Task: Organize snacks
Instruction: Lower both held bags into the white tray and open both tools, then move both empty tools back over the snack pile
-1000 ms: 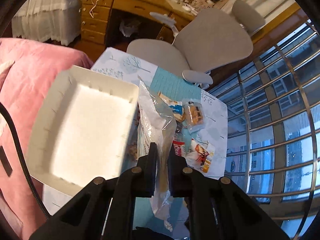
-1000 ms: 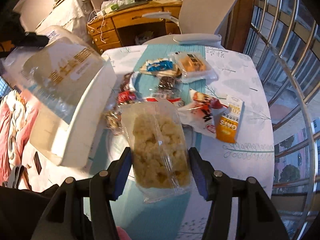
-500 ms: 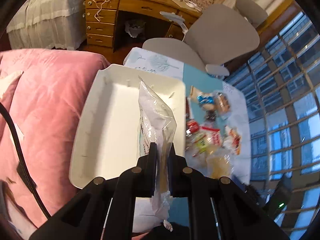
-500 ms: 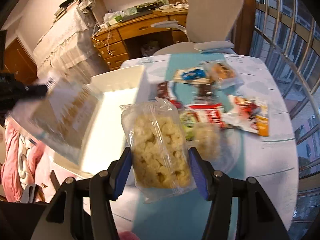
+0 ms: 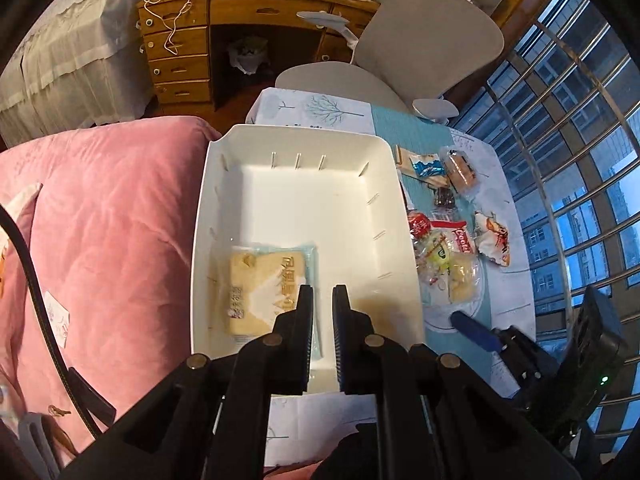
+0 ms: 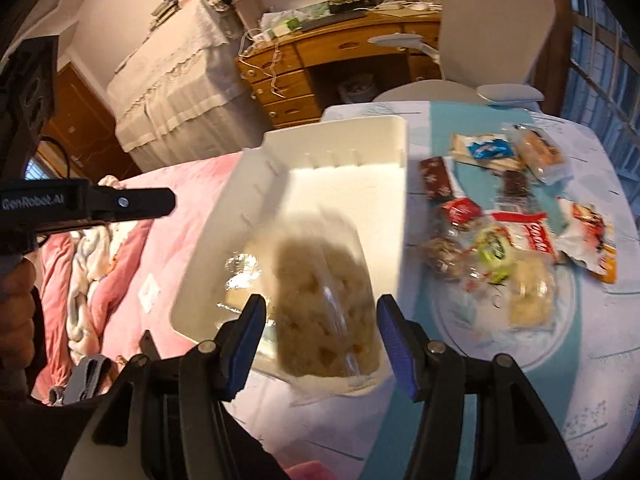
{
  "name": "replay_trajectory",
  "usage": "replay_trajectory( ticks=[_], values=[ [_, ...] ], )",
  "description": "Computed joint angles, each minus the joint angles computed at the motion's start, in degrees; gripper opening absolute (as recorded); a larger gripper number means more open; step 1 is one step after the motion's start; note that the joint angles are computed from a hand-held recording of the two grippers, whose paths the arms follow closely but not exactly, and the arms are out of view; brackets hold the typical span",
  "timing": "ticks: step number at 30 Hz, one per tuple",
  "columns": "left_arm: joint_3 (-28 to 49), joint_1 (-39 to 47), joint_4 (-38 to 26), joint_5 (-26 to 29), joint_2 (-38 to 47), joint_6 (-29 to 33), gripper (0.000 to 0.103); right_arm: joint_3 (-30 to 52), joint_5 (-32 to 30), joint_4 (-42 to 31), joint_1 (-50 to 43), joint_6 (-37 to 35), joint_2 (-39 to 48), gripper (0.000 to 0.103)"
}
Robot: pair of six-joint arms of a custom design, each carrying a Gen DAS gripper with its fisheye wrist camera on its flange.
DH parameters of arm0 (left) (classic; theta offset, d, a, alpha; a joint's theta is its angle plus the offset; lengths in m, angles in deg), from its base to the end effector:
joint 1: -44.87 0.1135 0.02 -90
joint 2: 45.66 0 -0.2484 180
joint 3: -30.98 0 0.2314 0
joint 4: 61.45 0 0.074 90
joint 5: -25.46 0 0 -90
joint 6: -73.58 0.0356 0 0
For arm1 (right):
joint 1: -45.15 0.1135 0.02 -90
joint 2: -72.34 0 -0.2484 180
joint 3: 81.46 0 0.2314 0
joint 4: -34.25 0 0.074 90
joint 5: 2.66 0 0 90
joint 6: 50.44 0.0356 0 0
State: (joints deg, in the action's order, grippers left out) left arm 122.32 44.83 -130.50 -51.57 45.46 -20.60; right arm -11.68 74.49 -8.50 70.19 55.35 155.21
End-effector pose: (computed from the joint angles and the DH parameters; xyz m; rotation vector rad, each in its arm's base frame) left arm 0.2955 -0.0082 0.2614 -0.0411 2.7628 -0.3328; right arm 0.2463 0.1238 0.2176 -0.2999 2.5891 0.5541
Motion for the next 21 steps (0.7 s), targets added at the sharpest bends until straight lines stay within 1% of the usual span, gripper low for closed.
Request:
replay_trajectory(
  ticks=[1, 3, 9, 13, 18, 21],
  values=[
    [-0.1, -0.2, 0.0, -0.3, -0.1, -0.1, 0.007, 0.3, 0.7, 0.0, 0.4, 0.1, 0.2, 0.071],
    [-0.1, -0.5, -0.1, -0.9, 0.3, 0.0, 0.007, 0.3, 1.2, 0.0, 0.4, 0.2, 0.0, 0.073],
    [-1.5, -2.3, 0.5, -0.8, 0.4, -0.5, 0.009, -0.6, 1.0, -1.4, -0.9, 0.6, -0.6, 0.074],
    [-2.7, -5.2, 1.3, -1.2, 0.8, -1.8, 0.01, -2.0, 0.5, -2.5, -3.1, 0.5, -1.7, 0.074],
    [-3.3, -10.4, 1.8, -2.6, 1.9, -3.5, 0.01, -3.9, -1.1, -4.2, -7.7, -0.2, -2.8, 0.074],
    [-2.8, -13.9, 1.4, -3.7, 3.2, -5.1, 0.012, -5.0, -2.7, -5.8, -12.1, -2.0, -3.6, 0.074]
  ],
)
